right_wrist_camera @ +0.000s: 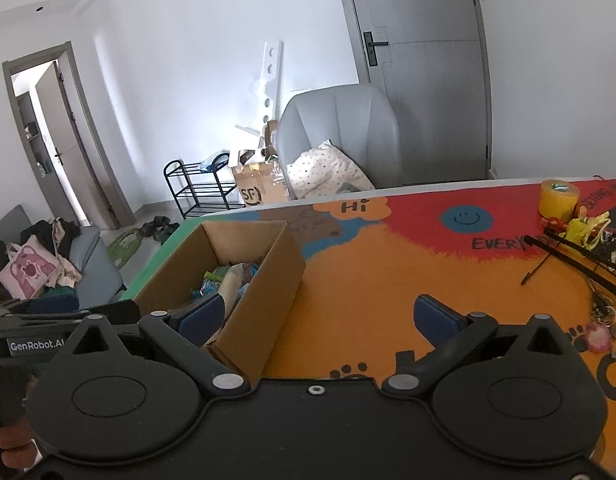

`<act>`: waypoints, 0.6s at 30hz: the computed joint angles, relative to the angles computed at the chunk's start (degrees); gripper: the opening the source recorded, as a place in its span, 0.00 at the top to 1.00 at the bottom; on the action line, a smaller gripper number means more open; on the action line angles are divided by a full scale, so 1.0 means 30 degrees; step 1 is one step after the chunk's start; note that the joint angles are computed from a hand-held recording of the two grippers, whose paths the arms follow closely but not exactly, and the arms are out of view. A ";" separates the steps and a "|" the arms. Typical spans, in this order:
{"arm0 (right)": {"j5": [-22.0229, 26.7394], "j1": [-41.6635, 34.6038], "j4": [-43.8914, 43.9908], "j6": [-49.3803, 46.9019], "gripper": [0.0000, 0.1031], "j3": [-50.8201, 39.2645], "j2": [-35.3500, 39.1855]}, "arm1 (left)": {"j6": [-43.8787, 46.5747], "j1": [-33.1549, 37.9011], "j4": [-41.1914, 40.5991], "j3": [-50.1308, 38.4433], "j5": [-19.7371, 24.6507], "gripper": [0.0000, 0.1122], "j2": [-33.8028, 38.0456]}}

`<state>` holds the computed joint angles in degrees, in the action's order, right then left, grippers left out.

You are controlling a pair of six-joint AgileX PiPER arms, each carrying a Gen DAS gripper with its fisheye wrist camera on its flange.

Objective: Organize snacks

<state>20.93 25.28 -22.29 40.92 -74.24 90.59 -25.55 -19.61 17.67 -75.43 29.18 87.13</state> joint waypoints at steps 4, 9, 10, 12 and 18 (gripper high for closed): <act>0.0188 0.0285 -0.0987 0.0740 0.00 0.0632 -0.0691 | -0.0186 -0.0232 0.0383 0.0455 0.0249 0.08 -0.0490; 0.0396 0.0805 -0.2413 0.2106 0.00 0.1516 -0.1610 | 0.0015 -0.0229 0.0302 0.1496 0.0104 0.08 -0.1479; 0.0509 0.0972 -0.2885 0.2518 0.00 0.1653 -0.1775 | -0.0192 -0.0286 0.0513 0.1739 0.0050 0.08 -0.1703; 0.0853 0.1308 -0.3706 0.3227 0.00 0.1876 -0.2132 | -0.0113 -0.0238 0.0489 0.2223 -0.0092 0.08 -0.2184; 0.1195 0.2053 -0.6392 0.6030 0.00 0.3069 -0.3665 | -0.0733 -0.0396 0.1548 0.3266 -0.0288 0.08 -0.3458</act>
